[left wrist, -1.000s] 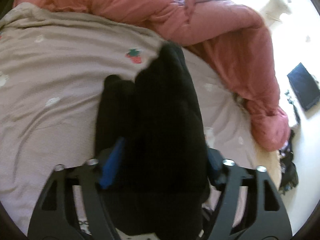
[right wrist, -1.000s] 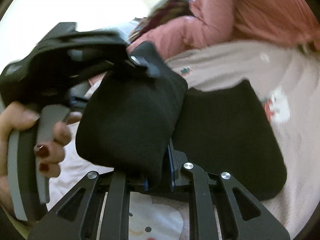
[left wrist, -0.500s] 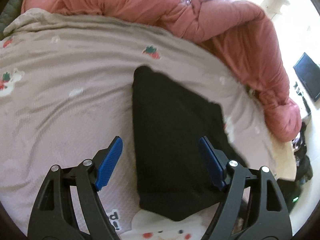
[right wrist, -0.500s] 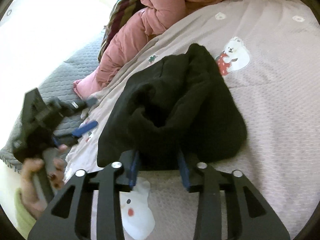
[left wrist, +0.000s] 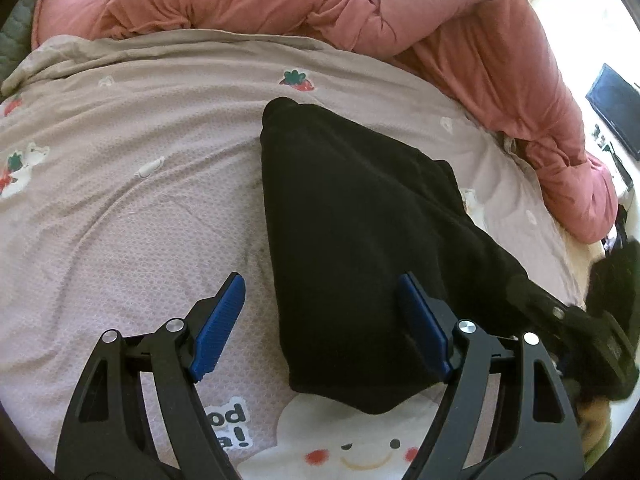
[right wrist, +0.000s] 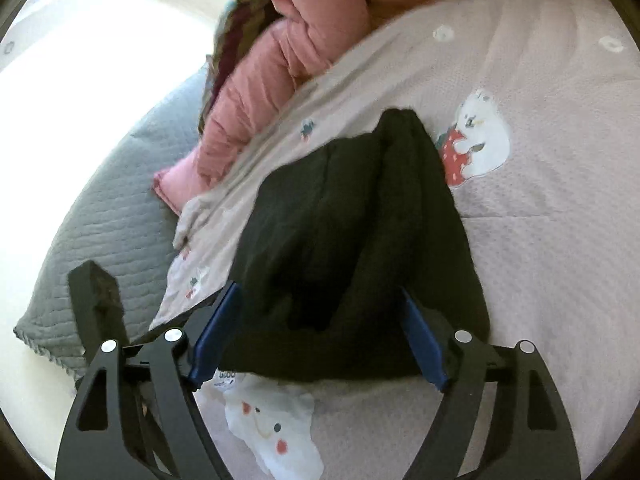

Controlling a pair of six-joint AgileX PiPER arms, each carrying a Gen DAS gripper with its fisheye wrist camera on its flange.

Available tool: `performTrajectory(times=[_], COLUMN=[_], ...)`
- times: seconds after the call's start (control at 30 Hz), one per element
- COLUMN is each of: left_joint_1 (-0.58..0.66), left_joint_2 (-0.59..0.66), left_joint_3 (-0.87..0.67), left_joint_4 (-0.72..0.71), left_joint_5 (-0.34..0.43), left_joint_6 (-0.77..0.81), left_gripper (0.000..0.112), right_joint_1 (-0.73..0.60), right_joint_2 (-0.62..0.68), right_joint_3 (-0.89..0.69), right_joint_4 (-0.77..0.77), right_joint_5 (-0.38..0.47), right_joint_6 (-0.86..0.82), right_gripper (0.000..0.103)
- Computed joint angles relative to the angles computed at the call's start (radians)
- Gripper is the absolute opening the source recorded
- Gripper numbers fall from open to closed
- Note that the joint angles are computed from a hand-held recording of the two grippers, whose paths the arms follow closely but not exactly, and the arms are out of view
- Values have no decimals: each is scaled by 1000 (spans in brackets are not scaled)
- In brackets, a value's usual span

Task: Fold small clothes

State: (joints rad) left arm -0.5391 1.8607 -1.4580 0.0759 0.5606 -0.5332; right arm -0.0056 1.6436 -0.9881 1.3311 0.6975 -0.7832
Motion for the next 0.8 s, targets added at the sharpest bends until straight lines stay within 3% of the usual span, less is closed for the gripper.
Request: performTrajectory(times=[0.03, 0.07, 0.1, 0.2, 0.3, 0.4, 0.5, 0.67, 0.8], left_joint_1=[0, -1, -1, -14, -35, -57, -66, -47, -49], left_joint_2=[-2, -2, 1, -3, -3, 46, 68, 45, 7], left_joint_3=[0, -1, -8, -25, -52, -112, -114, -52, -26], left_joint_4=[-2, -3, -7, -17, -29, -42, -35, -87, -39], left_joint_5=[2, 5, 10, 28, 51, 108, 112, 61, 42], left_joint_6=[2, 3, 6, 23, 48, 68, 49, 77, 32], left_gripper=[71, 71, 71, 71, 71, 71, 71, 74, 74], right_joint_1=[3, 4, 4, 1, -4, -6, -30, -87, -85], right_joint_2=[15, 26, 32, -11, -85, -49, -20, -52, -95], right_joint_3=[-16, -33, -49, -64, -48, -52, -10, 18, -3], right_joint_4=[-12, -28, -60, -148, -264, -389, -307, -210, -227], right_joint_5=[-7, -5, -2, -9, -52, -74, -73, -27, -95], right_joint_6=[18, 25, 37, 45, 79, 152, 72, 32, 74], right_gripper=[76, 57, 28, 22, 21, 23, 40, 52, 61])
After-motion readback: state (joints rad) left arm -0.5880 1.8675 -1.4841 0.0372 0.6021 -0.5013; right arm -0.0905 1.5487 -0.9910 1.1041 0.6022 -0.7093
